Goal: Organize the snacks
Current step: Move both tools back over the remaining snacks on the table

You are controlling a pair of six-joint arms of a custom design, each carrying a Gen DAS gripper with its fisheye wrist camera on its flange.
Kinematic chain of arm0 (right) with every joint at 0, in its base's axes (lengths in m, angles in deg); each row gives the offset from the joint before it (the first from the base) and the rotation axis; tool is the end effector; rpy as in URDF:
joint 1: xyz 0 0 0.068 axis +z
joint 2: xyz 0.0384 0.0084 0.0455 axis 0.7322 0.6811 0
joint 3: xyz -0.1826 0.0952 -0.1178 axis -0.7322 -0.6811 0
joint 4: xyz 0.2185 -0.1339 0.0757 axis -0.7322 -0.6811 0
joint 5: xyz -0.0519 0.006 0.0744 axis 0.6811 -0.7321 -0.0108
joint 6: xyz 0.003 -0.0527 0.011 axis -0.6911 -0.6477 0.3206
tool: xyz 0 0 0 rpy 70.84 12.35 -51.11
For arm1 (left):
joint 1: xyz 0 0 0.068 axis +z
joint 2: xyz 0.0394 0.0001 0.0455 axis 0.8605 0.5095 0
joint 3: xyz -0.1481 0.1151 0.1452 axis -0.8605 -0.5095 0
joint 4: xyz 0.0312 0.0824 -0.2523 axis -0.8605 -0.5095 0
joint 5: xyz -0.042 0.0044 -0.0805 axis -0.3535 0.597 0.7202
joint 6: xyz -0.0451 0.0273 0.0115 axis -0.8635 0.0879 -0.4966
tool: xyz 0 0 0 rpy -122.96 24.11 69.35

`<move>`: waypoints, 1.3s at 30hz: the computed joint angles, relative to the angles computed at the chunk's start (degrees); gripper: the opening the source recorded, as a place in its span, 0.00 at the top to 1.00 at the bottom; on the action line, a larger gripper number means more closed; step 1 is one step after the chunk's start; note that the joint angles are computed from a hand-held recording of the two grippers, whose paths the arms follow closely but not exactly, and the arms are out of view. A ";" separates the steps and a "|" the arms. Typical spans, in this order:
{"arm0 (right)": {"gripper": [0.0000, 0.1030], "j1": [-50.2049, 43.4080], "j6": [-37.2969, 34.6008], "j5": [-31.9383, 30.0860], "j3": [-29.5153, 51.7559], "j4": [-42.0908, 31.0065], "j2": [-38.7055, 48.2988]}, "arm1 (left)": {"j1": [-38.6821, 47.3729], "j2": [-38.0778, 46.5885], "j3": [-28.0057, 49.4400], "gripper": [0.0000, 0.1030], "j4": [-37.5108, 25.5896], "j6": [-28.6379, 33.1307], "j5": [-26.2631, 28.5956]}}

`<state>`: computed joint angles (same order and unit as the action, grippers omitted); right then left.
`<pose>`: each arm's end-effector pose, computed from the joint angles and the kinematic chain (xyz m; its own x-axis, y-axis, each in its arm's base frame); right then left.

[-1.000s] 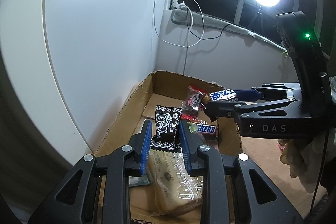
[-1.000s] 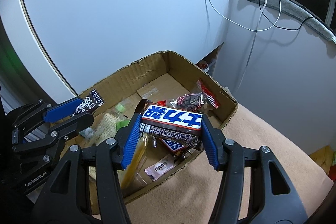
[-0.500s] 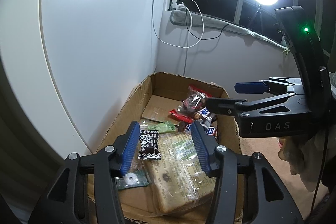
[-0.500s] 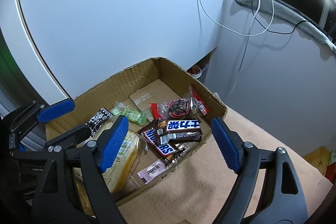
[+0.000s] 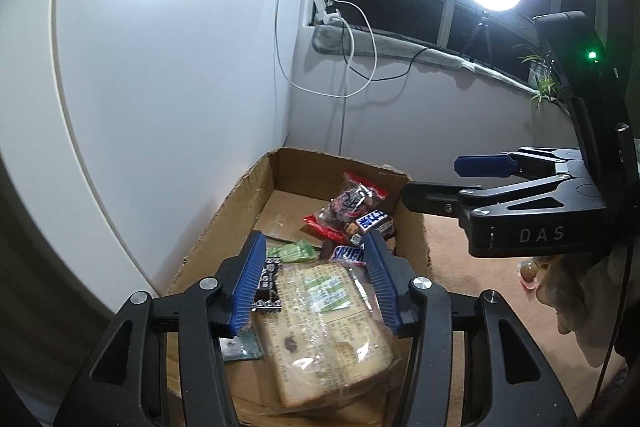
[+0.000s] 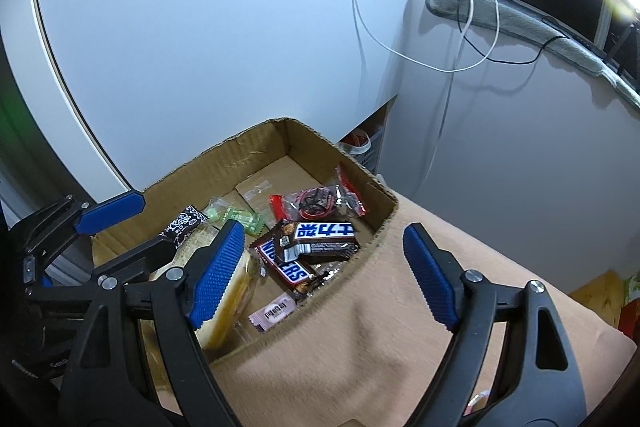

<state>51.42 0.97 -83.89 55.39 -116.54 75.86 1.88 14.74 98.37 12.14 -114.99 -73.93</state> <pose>0.1883 0.0220 0.1772 -0.6784 -0.2454 -0.6925 -0.3620 0.9318 0.0244 0.1293 -0.1700 0.1478 -0.5703 0.0658 -0.8188 0.2770 0.9538 -0.1163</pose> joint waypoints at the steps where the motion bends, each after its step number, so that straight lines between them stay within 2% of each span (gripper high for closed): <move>1: 0.18 -0.87 -0.40 -0.57 -0.07 -0.72 -0.86 | -0.33 0.51 0.37 0.51 0.19 -0.09 -0.15; 12: 0.18 -15.94 -7.75 -9.98 -0.30 -10.10 -9.56 | -3.89 5.60 4.52 0.51 1.63 -0.51 -0.98; 19: 0.18 -37.43 -22.65 -22.50 1.89 -20.18 -9.92 | -7.20 11.60 8.60 0.51 3.80 -0.95 -0.47; 23: 0.18 -52.37 -35.50 -28.52 4.82 -25.97 -4.38 | -8.94 15.81 11.69 0.51 4.98 -1.04 0.24; 29: 0.18 -70.80 -52.74 -33.15 11.06 -31.45 9.44 | -11.49 22.65 17.13 0.51 6.23 -1.10 1.24; 36: 0.18 -83.27 -63.05 -33.04 18.29 -32.18 24.31 | -13.63 30.64 23.41 0.51 7.70 -1.51 3.98; 39: 0.18 -86.01 -64.89 -32.01 20.31 -30.60 29.25 | -14.45 34.73 26.71 0.51 7.89 -1.21 5.27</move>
